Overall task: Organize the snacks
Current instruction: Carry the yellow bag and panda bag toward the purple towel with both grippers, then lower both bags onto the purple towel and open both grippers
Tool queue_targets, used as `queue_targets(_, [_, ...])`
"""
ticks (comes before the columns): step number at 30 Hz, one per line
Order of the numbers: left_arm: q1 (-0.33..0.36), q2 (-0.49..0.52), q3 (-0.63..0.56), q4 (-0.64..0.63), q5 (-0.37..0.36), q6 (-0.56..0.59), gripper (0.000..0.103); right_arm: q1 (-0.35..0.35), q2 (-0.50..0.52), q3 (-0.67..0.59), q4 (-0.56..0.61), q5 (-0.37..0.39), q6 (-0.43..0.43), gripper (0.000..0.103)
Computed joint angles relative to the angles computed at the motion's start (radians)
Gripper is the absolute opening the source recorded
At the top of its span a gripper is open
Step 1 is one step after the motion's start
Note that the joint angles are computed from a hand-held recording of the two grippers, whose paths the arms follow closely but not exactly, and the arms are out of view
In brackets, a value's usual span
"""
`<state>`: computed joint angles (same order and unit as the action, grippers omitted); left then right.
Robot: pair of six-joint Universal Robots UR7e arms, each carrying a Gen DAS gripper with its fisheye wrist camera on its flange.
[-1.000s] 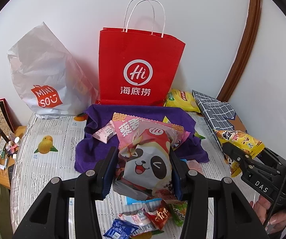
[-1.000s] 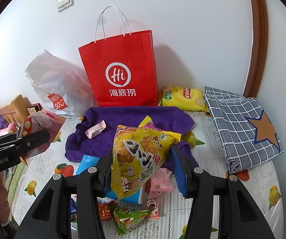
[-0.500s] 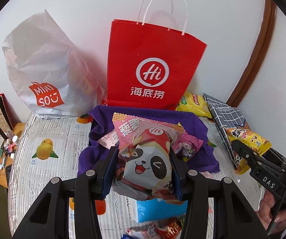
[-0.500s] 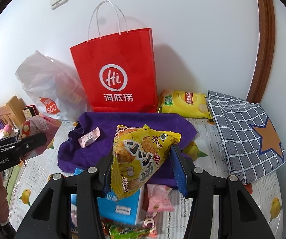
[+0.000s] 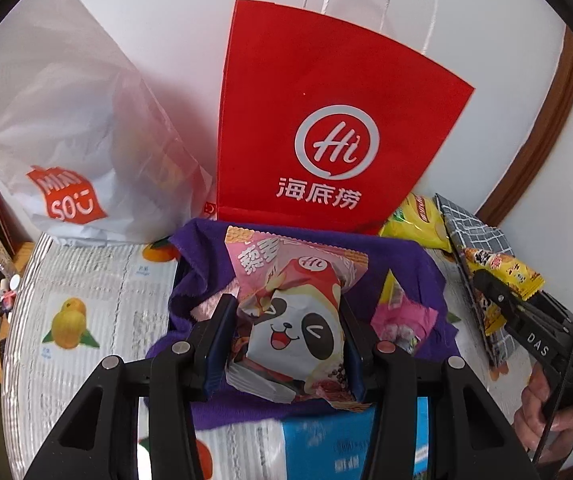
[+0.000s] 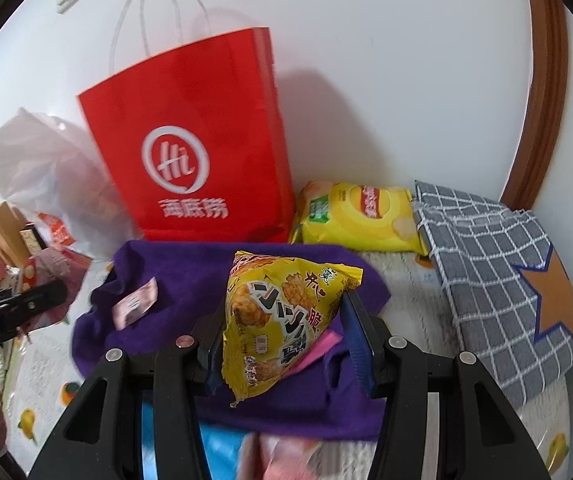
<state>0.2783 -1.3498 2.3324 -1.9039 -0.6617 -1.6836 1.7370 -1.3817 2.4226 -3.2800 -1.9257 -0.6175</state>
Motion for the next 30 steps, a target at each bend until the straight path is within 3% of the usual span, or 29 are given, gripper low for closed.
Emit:
queue_targets(11, [0.153, 0.064, 0.014, -0.227, 0.015, 0.174, 0.046, -0.052, 0.151, -0.129, 0.028, 0.031, 0.015, 0.05])
queue_targets(19, [0.216, 0.097, 0.022, -0.301, -0.036, 0.217, 0.046, -0.079, 0.238, -0.168, 0.039, -0.028, -0.007, 0.051])
queue_targets(27, [0.231, 0.137, -0.017, -0.211, -0.036, 0.192, 0.046, -0.084, 0.273, -0.177, 0.048, -0.052, -0.017, 0.051])
queue_targets(30, [0.236, 0.141, -0.011, -0.243, -0.038, 0.213, 0.046, -0.082, 0.28, -0.178, 0.049, -0.062, -0.02, 0.051])
